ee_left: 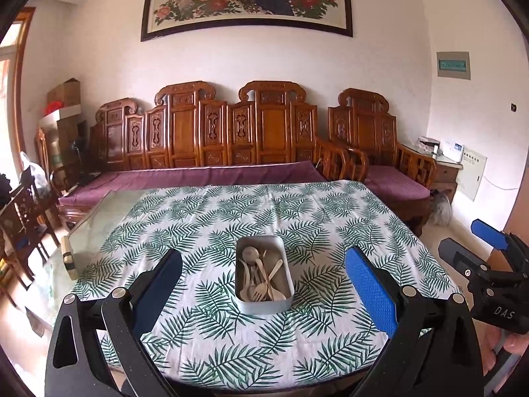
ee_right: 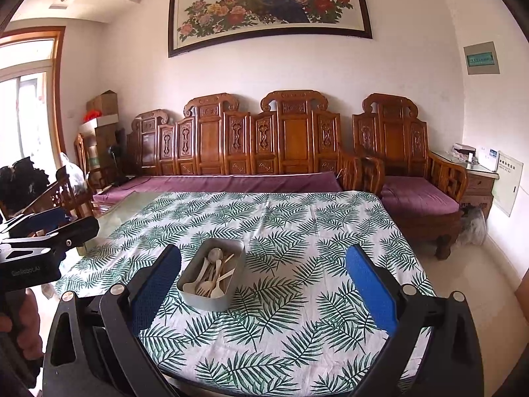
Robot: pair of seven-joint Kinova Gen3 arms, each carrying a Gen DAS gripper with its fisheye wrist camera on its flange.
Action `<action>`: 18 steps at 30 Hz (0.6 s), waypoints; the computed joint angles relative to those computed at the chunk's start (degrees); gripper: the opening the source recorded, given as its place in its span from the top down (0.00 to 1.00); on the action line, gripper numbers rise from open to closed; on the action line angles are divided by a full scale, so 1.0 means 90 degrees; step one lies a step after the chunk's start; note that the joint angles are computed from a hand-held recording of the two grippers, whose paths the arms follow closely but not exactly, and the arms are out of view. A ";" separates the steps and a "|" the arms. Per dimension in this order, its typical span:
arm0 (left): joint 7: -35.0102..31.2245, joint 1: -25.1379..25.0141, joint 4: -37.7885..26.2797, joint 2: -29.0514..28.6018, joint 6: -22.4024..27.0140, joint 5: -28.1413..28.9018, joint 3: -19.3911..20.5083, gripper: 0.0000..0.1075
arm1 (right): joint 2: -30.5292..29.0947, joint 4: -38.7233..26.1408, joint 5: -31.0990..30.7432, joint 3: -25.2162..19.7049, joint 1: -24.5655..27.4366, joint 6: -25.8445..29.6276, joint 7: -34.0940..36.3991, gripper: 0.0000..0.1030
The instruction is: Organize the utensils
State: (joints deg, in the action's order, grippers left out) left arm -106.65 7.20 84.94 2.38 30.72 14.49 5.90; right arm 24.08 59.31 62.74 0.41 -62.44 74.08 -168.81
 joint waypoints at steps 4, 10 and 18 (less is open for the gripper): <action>-0.0001 0.0003 0.0007 -0.0005 -0.0010 0.0006 0.0000 0.11 | 0.0005 -0.0006 -0.0001 0.0005 -0.0003 0.0009 0.0007 0.03; -0.0066 -0.0010 0.0016 -0.0026 -0.0004 0.0075 -0.0005 0.11 | 0.0004 0.0037 -0.0017 0.0006 0.0021 -0.0025 -0.0045 0.03; -0.0029 0.0022 0.0064 -0.0069 -0.0057 0.0018 -0.0007 0.11 | 0.0024 0.0063 -0.0030 0.0007 0.0026 -0.0027 -0.0098 0.03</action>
